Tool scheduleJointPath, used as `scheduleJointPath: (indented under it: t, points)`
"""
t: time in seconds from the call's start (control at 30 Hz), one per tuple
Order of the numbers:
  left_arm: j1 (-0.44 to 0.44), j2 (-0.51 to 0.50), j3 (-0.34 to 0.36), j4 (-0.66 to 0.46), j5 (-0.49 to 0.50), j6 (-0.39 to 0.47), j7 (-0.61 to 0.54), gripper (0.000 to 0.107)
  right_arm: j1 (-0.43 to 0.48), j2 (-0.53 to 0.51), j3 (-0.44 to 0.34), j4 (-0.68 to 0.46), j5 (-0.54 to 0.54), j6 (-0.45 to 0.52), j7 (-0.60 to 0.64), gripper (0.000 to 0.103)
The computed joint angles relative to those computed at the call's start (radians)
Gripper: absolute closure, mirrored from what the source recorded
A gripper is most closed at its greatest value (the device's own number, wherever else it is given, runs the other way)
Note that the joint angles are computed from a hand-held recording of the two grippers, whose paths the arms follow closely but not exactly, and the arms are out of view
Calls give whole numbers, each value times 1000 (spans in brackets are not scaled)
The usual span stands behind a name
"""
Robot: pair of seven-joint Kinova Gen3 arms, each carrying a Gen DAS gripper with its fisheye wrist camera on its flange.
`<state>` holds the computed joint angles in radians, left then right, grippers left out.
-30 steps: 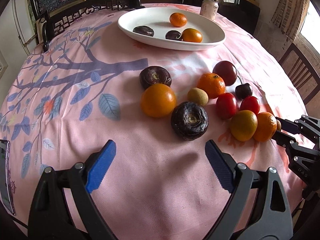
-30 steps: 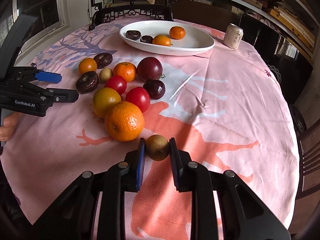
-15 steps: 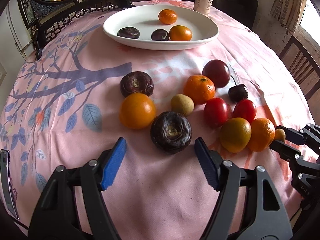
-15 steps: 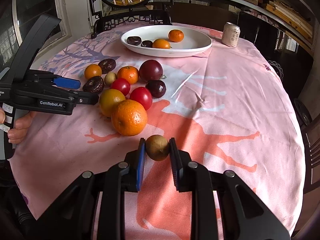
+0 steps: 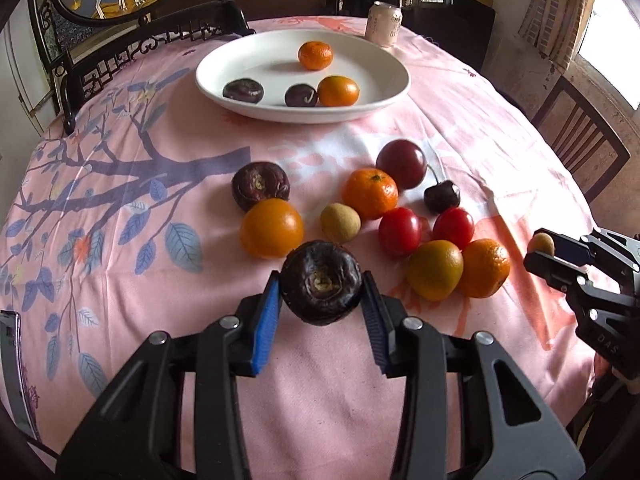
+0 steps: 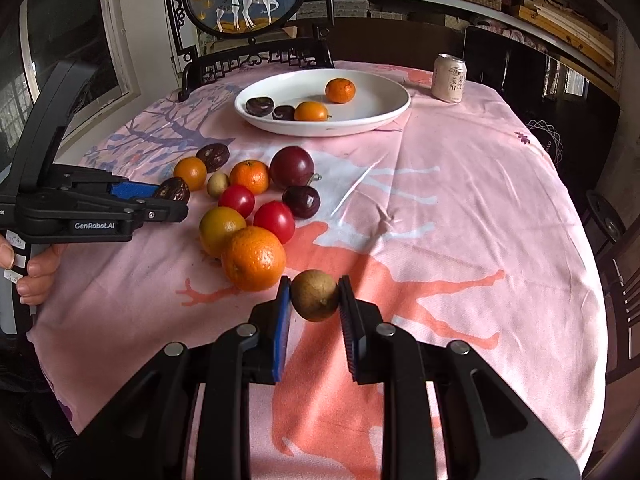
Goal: Organize fruits
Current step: 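Close the left tool around another dark passion fruit, then release passion fruit onto plate with left tool while right tool releases kiwi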
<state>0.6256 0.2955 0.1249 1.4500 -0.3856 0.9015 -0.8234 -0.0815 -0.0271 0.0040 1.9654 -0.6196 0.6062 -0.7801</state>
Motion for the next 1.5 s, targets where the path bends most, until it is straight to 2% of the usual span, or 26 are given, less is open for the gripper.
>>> scheduleJointPath:
  t: [0.13,0.23,0.3,0.37,0.53,0.67,0.83,0.87,0.9,0.93,0.97,1.2,1.33,1.5]
  points:
    - [-5,-15,-8,-47,-42,-8,-20,68,-7,0,0,-43,-58,-36,20,79]
    - [-7,19,-28,-128,-76,5,-15,68,-14,37,-11,-102,-117,-54,25,79]
    - [16,63,-65,-189,-137,18,31,68,-4,70,-50,-147,-118,-89,1,79]
    - [25,108,-100,-246,-163,22,48,68,-8,122,-74,-215,-76,-103,-70,79]
    - [-48,246,-103,-447,-62,123,-25,68,-113,299,17,-446,55,15,-273,79]
    - [-75,316,-119,-536,-1,164,-74,67,-83,398,-52,-565,200,43,-415,79]
    - [-91,375,-142,-623,40,191,-112,66,-69,495,-75,-685,268,112,-518,77]
    - [-86,376,-152,-622,39,183,-105,60,-67,511,-81,-707,285,132,-535,74]
    - [-82,370,-163,-610,35,169,-96,49,-65,521,-91,-716,307,135,-551,62]
    - [-72,356,-174,-584,24,146,-83,46,-75,513,-84,-708,327,123,-572,46]
    - [-62,340,-183,-558,11,124,-71,43,-75,499,-86,-686,340,95,-581,41]
    - [-15,219,-191,-387,-62,51,1,27,17,423,-168,-599,287,76,-514,40]
    - [19,143,-182,-266,-133,17,69,21,38,351,-170,-505,251,43,-474,40]
    - [52,83,-154,-144,-224,16,157,17,47,278,-159,-402,201,54,-438,40]
